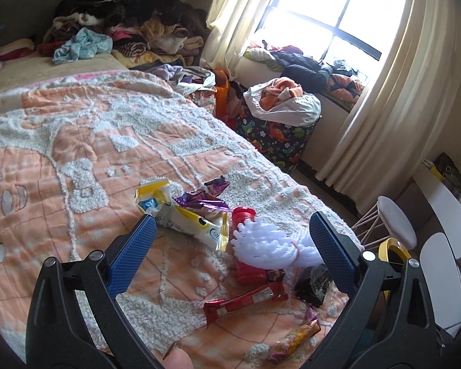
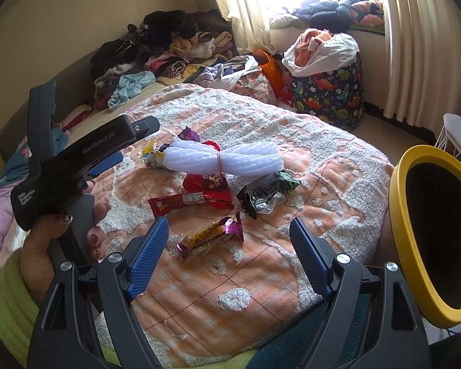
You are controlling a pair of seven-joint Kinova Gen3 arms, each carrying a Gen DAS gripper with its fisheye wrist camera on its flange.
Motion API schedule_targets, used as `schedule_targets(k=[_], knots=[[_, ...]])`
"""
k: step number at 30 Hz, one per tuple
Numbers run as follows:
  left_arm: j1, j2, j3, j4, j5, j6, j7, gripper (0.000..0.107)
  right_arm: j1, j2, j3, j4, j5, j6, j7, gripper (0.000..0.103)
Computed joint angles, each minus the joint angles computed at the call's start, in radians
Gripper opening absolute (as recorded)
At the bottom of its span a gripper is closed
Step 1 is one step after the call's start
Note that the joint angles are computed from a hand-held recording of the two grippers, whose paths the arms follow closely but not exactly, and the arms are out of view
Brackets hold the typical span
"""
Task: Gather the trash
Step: 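Move both tools back over the remaining trash on the bed, then grasp the white foam mesh sleeve with the left tool while the right tool grasps a snack wrapper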
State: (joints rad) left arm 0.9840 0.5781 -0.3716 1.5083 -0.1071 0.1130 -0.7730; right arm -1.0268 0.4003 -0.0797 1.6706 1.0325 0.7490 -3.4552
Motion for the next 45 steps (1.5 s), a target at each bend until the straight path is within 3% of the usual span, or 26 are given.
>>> schedule_targets(k=[7,16,21,25,35,45], knots=[[-0.113,0.004,0.141,-0.009,0.021,-0.001,-0.043,0.091,0.063,0.044,0.005,-0.063,-0.115,-0.057,0.087,0.078],[-0.243,0.028,0.309,-0.038,0.067,0.005,-0.126,0.078,0.107,0.098,0.042,-0.108,-0.324,-0.147,0.243,0.077],[-0.331,0.045,0.422,-0.046,0.110,0.003,-0.180,0.070,0.172,0.124,0.016,-0.125,-0.473,-0.203,0.379,0.060],[-0.354,0.055,0.454,-0.053,0.135,0.009,-0.211,0.066,0.187,0.118,0.031,-0.092,-0.548,-0.284,0.440,0.046],[-0.433,0.069,0.566,-0.052,0.187,0.004,-0.299,0.057,0.072,0.083,0.178,-0.020,-0.593,-0.375,0.443,0.033],[-0.476,0.071,0.644,-0.057,0.219,0.016,-0.382,0.032,-0.003,0.044,0.248,0.031,-0.527,-0.388,0.361,0.022]])
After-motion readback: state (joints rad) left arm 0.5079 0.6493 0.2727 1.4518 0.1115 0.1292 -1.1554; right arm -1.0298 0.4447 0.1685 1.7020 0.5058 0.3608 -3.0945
